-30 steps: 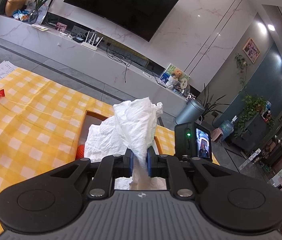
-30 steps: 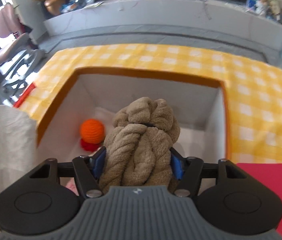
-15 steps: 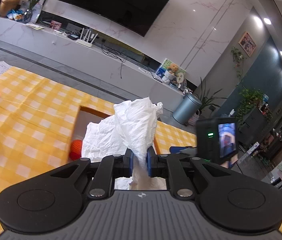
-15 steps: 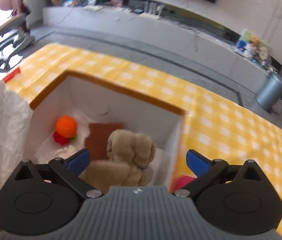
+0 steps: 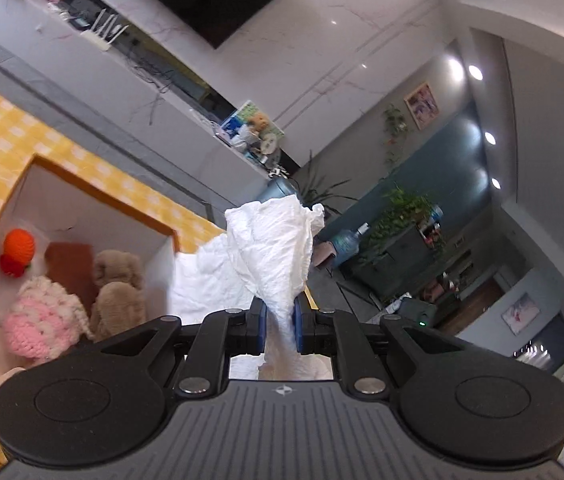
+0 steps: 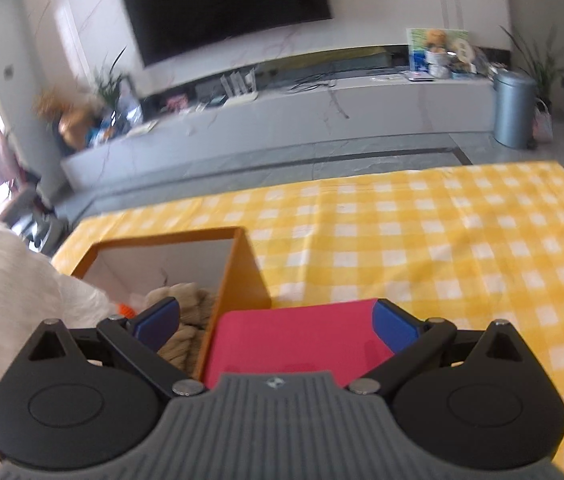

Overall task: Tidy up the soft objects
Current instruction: 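Open the right tool to drop the rope toy into the box, then lower the white tissue into the box and open the left tool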

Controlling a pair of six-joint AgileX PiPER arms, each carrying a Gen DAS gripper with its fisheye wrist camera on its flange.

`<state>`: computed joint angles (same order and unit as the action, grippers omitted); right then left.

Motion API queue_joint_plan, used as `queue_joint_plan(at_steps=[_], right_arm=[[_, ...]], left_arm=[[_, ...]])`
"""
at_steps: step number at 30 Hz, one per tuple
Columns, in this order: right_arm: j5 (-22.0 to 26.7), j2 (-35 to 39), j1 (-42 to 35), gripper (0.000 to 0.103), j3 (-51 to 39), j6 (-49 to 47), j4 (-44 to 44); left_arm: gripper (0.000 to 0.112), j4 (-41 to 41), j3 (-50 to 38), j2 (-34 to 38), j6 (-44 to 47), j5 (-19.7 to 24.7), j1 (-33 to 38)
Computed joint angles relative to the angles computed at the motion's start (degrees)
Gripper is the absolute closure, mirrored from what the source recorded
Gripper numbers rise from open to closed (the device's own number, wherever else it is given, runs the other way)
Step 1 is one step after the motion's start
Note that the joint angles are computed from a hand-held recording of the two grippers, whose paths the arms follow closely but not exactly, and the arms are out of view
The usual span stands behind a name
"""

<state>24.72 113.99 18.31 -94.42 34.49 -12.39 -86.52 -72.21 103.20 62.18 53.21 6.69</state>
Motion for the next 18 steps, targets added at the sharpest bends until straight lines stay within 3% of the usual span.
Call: queue_joint_plan(at_steps=[4, 8, 12, 14, 16, 18], right_arm=[[-0.4, -0.2, -1.7, 0.003, 0.6, -1.6, 3.4], [-3.5, -1.8, -2.7, 0.003, 3.0, -4.6, 7.4], [-4.2, -2.3, -2.7, 0.003, 3.9, -7.2, 8.8], [-4.3, -2.4, -2.8, 0.003, 3.9, -8.5, 9.6], [-3.8, -2.1, -3.2, 0.003, 2.9, -11.8, 13.0], [-4.2, -2.3, -3.4, 0.003, 2.7, -14.3, 16.0]], left_arm=[[0.098, 10.0, -2.2, 0.6, -5.0, -4.2, -3.5], [0.098, 24.7, -3.9, 2.7, -17.4, -12.7, -7.2], [0.098, 21.5, -3.6, 2.4, -16.0, -12.2, -3.1], [0.098, 18.8, -3.3, 0.2, -14.2, -14.8, -1.6], [0.098, 24.5, -6.8, -0.4, -18.5, -16.4, -1.7], [0.098, 32.2, -12.5, 1.5, -26.1, -14.6, -1.5]])
